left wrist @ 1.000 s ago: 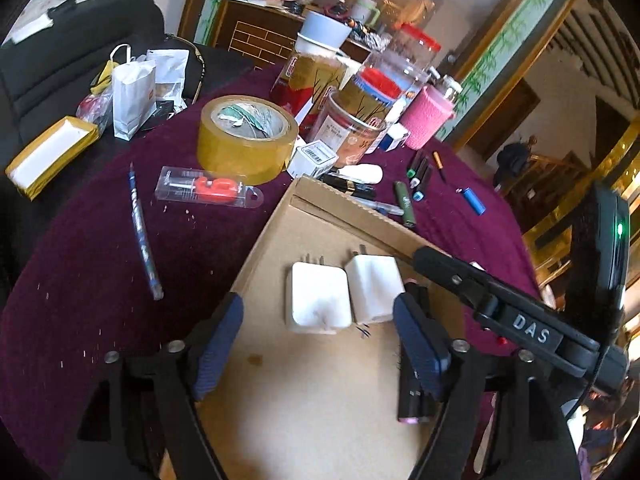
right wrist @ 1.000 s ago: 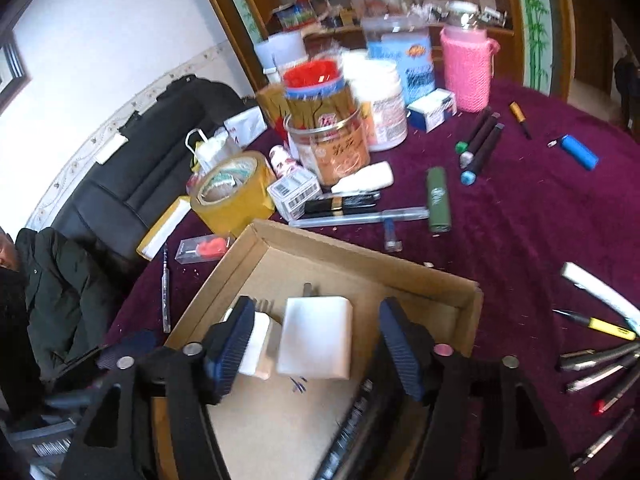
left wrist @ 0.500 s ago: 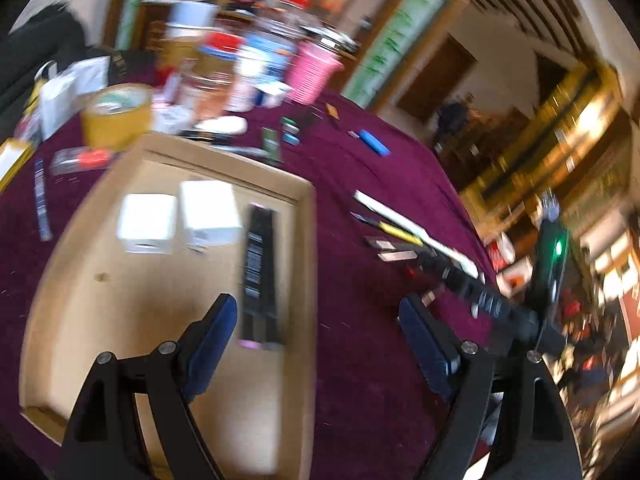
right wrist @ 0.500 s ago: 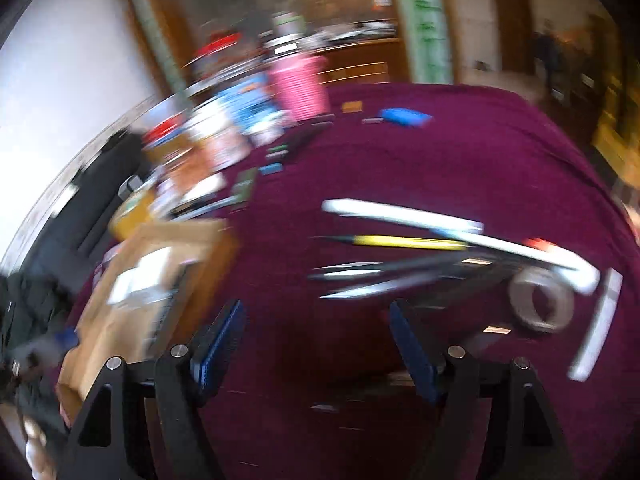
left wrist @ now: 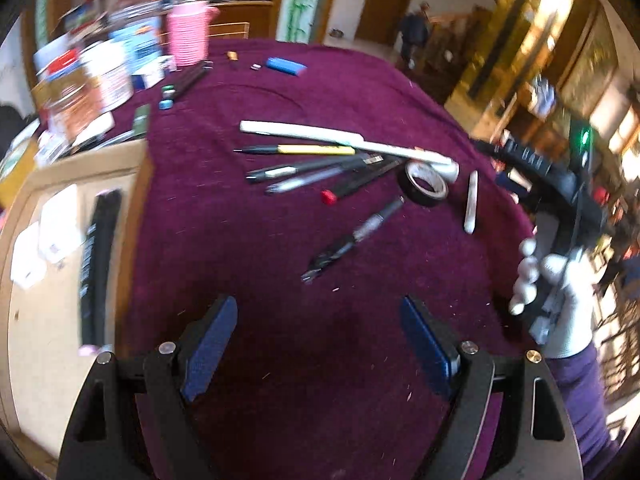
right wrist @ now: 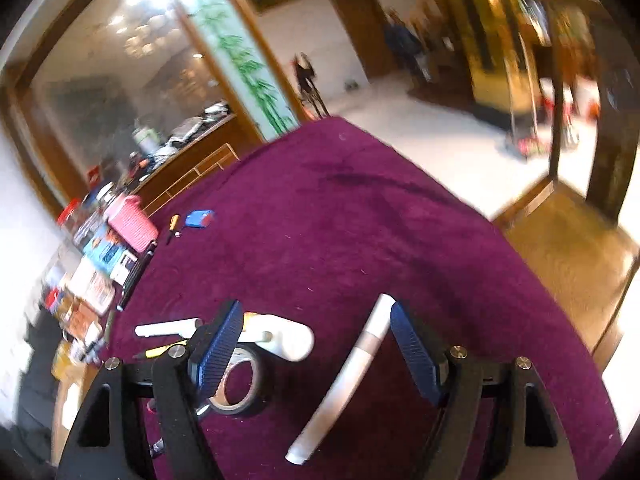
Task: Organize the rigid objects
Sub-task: 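Move the left tool back to the table and grasp a black pen, then grasp the black tape roll with the right tool while the left tool lifts the pen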
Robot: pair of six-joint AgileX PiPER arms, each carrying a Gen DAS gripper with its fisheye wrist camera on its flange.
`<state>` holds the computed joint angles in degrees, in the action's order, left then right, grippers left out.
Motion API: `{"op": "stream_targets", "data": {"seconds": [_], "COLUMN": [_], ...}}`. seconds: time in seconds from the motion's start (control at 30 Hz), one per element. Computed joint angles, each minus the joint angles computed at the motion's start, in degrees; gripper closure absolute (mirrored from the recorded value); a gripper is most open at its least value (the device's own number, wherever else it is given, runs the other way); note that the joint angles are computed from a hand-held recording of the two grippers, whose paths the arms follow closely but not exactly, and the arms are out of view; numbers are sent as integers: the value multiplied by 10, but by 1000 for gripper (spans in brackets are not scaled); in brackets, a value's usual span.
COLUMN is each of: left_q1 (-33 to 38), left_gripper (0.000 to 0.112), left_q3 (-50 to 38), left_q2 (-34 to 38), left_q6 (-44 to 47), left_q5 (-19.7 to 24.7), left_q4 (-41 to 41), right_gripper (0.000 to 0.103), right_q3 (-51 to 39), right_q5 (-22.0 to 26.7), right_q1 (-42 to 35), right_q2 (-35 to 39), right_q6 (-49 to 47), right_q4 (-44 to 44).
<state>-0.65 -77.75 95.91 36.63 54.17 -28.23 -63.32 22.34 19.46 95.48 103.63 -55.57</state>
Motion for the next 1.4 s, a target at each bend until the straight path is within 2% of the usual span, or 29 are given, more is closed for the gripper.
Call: {"op": "stream_targets", "data": {"seconds": [0.1, 0.27, 0.37, 0.47, 0.5, 0.53, 0.6, 0.63, 0.67, 0.8, 1.0, 1.1, 1.2, 1.23, 1.27, 1.33, 1.4], "left_q1": [-48, -117, -138, -150, -153, -152, -142, -144, -140, -90, -35, -44, -65, -73, -81, -72, -39], "left_gripper": [30, 30, 30, 29, 36, 61, 89, 98, 100, 101, 101, 100, 83, 83, 83, 102, 102], "left_q3": [-23, -53, -67, -53, -49, -45, -52, -47, -43, -50, -31, -32, -18, -9, 1, 10, -10], "left_q2": [34, 85, 110, 110, 108, 105, 107, 105, 103, 99, 79, 87, 82, 78, 72, 66, 77], "left_q6": [-39, -108, -115, -91, -83, -67, -31, -38, -29, 13, 25, 7, 13, 12, 11, 26, 47], "left_q5": [-19, -71, -88, -135, -147, -151, -130, -141, -143, -80, -33, -55, -90, -110, -129, -131, -79], "left_q4": [36, 118, 144, 157, 159, 147, 102, 111, 103, 33, 10, 12, 14, 25, 38, 22, -24], "right_gripper": [23, 22, 21, 21, 20, 20, 20, 20, 20, 20, 20, 20, 20, 20, 20, 20, 20], "right_q3": [17, 35, 49, 42, 43, 41, 35, 34, 31, 29, 18, 9, 5, 3, 3, -1, -8], "right_q5": [-33, -66, -85, -86, -89, -85, -75, -75, -71, -64, -53, -38, -16, -9, -6, 4, 12], "right_q1": [-14, -26, -32, -32, -33, -32, -29, -30, -30, -29, -26, -19, -9, -7, -5, -3, -3], "right_q2": [-8, -16, -24, -19, -18, -17, -12, -10, -7, -6, 3, 8, 9, 10, 10, 13, 18], "right_q6": [49, 60, 57, 26, 19, 13, -6, -17, -30, -39, -75, -86, -63, -53, -51, -54, -67], "right_q4": [-27, -29, -25, 4, 10, 15, 32, 41, 54, 65, 91, 93, 61, 49, 45, 45, 54]}}
